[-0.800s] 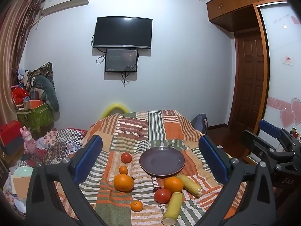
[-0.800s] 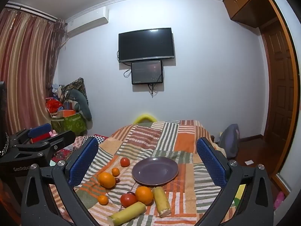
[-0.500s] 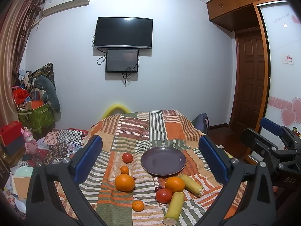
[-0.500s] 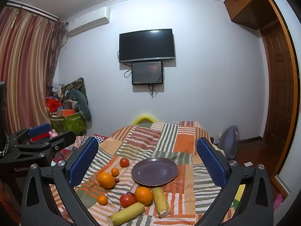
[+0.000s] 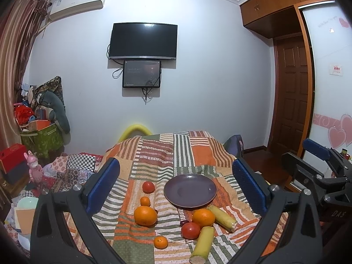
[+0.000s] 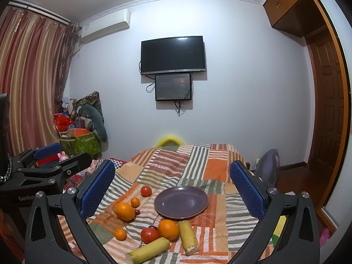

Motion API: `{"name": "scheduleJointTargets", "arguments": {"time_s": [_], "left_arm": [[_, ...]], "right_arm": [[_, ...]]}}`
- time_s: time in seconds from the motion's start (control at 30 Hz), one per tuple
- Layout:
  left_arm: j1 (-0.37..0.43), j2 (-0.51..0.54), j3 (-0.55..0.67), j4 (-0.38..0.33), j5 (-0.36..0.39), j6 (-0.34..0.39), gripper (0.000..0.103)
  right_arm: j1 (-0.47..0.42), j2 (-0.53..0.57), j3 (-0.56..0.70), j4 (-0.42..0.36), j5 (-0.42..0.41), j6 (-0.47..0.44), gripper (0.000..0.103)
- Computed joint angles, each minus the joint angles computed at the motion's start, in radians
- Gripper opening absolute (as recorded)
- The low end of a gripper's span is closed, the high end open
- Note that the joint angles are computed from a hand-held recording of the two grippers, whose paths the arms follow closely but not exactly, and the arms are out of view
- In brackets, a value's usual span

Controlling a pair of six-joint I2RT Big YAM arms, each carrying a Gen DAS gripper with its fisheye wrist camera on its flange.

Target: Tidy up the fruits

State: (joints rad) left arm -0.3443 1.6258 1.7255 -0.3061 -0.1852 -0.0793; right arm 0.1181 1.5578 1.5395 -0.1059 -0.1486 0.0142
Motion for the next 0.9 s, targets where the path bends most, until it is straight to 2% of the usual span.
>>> {"name": "scheduleJointTargets", "arguments": {"time_s": [0.3, 0.33, 0.43, 0.63, 0.7, 0.73, 0.77, 0.9], "left_arm": [[-0.005, -0.009, -0.014, 0.034, 0.000, 0.012, 0.103], [-0.005, -0.008, -0.005, 0.007, 0.004, 0.003, 0.103], [-0.004, -0.007, -0.004, 0.008, 0.008, 0.019, 0.103], [0.003, 0.009, 0.022, -0.046, 0.020, 0.018, 0.101], [0.009, 0.019, 0.036, -0.067, 0.021, 0.015, 0.094], [0.014, 0.028, 0.051, -0.091, 0.026, 0.015, 0.090], [0.018, 0.035, 0.061, -0.106, 0.031, 0.007, 0.088], [0.041, 0.069, 0.095, -0.151, 0.043, -0.044, 0.084]], "right_arm": [[-0.003, 0.005, 0.005, -0.012, -0.018, 0.008, 0.103], [-0.002, 0.007, 0.008, -0.017, -0.021, 0.009, 0.103], [-0.004, 0.011, 0.014, -0.028, -0.027, 0.010, 0.103], [-0.008, 0.023, 0.020, -0.041, -0.019, 0.006, 0.103], [-0.012, 0.029, 0.027, -0.054, -0.028, 0.006, 0.100], [-0.016, 0.035, 0.035, -0.069, -0.043, 0.005, 0.094], [-0.020, 0.046, 0.051, -0.095, -0.060, 0.005, 0.088], [-0.039, 0.088, 0.101, -0.186, -0.083, -0.002, 0.077]]}}
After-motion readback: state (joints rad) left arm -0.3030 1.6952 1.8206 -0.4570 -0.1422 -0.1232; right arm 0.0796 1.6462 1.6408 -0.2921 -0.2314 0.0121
